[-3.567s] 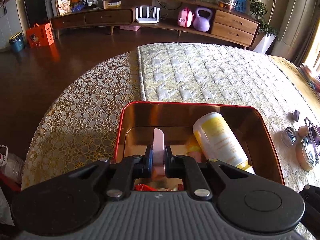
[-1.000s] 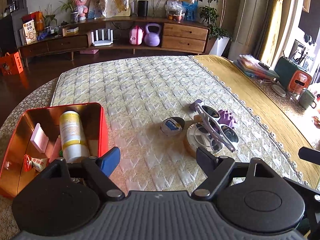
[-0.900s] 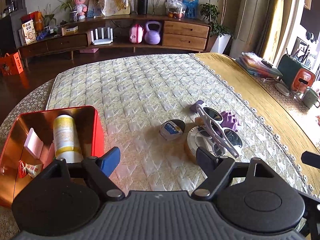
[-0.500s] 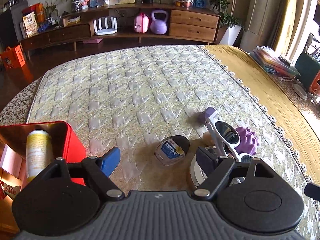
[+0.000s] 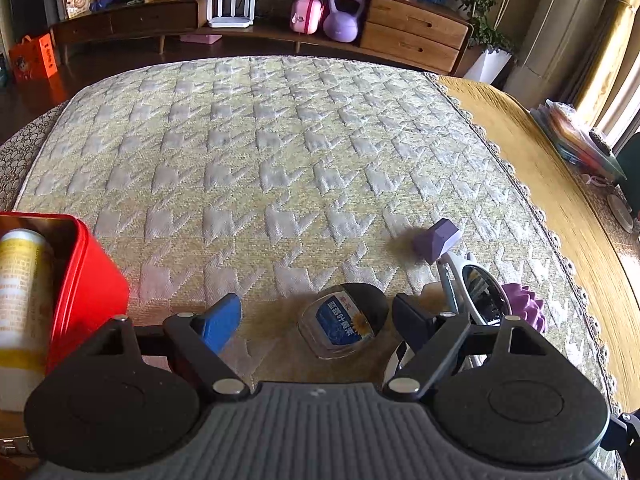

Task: Organize rigid objects
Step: 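Grasp the clear small bottle with the left gripper while the right gripper grasps the white sunglasses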

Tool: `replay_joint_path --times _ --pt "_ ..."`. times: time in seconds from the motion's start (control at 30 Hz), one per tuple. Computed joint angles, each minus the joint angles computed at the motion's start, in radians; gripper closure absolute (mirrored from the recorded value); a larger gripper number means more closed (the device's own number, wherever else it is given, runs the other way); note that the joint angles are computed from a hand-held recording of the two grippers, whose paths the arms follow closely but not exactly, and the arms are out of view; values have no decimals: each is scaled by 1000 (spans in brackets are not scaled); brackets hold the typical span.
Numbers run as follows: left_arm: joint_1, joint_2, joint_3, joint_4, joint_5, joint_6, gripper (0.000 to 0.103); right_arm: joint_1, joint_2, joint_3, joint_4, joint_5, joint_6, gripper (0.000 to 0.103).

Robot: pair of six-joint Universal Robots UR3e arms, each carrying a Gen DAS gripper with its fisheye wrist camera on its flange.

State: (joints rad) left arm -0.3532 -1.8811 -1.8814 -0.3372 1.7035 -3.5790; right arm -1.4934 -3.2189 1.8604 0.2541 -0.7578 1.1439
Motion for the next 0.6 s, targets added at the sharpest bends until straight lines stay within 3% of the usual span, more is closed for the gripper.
replay_joint_path --times 0.33,0.5,0.6 --pt "-35 -45 13 43 47 1 22 -145 -13 -84 197 -90 -104 39" --pt "-51 -51 5 66 74 12 31 -191 -16 -124 255 -101 -129 41" --pt "-62 -55 7 72 80 25 42 -209 -15 -142 279 -109 -144 48"
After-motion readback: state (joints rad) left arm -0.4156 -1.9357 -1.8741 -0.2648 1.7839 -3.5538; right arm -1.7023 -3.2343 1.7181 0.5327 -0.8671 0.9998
